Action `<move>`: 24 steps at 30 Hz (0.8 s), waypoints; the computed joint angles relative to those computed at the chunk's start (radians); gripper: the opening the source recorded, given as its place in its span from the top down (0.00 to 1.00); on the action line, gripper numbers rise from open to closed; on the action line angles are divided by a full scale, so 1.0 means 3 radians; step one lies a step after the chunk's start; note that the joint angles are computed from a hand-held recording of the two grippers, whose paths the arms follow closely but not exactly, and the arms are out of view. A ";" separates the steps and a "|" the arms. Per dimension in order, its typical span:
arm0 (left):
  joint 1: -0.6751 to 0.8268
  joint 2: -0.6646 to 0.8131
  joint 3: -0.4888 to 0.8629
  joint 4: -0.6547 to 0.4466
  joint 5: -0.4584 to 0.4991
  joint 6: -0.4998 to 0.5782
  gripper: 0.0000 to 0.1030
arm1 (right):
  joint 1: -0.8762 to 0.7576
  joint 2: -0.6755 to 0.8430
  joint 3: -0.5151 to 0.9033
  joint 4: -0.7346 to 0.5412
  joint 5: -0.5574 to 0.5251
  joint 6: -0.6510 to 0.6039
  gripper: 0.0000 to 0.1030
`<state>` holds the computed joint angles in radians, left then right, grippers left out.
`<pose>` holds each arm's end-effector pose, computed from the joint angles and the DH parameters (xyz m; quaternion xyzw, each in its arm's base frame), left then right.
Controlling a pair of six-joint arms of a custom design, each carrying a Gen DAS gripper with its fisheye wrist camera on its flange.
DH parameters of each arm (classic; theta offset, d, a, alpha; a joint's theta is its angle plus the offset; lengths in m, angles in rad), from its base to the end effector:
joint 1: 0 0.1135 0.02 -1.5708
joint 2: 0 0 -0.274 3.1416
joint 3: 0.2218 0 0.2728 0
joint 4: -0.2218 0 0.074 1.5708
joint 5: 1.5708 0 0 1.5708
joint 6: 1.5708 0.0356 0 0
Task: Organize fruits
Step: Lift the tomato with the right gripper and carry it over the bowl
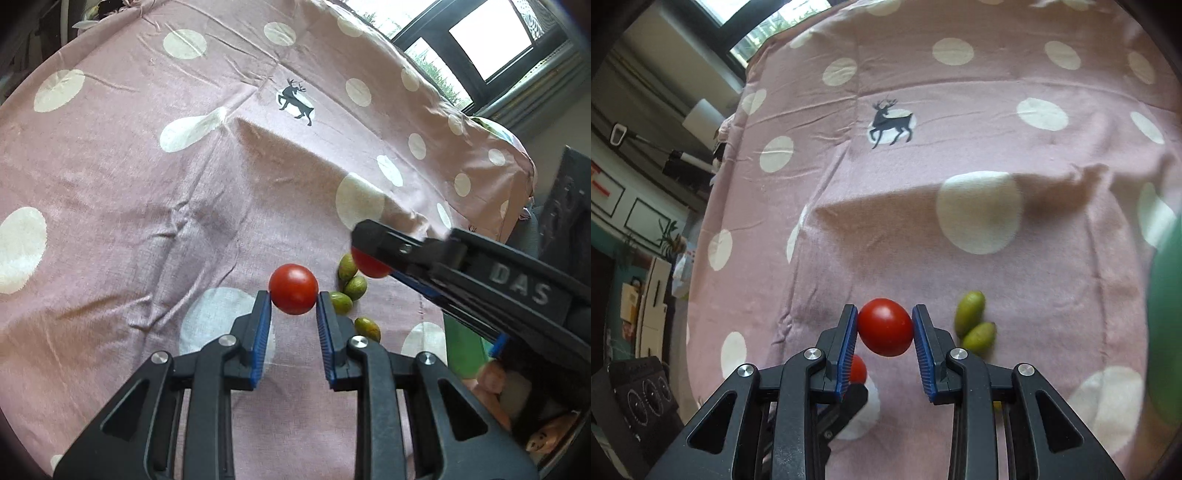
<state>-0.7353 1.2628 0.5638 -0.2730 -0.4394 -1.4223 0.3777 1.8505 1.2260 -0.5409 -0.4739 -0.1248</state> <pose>0.1875 -0.1492 0.1616 -0.3746 0.8564 -0.1553 0.3195 0.3549 0.1583 0.1728 -0.2825 0.9105 0.2528 0.1651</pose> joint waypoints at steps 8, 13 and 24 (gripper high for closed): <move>-0.0172 0.0038 0.0097 0.0060 -0.0290 0.0141 0.76 | -0.0506 -0.0961 -0.0818 0.0491 -0.0414 0.0194 0.69; -0.0226 0.0051 0.0126 0.0134 -0.0388 0.0244 0.76 | -0.0725 -0.0957 -0.0864 0.0529 -0.0599 0.0222 0.69; -0.0327 0.0407 0.0492 0.0129 -0.0497 0.0588 0.79 | -0.1052 -0.0807 -0.0790 0.0487 -0.0850 0.0180 0.69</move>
<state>-0.8334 1.3850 0.7113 -0.2344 -0.5884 -1.2461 0.0620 1.6083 0.9890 -0.3949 -0.7290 -0.0710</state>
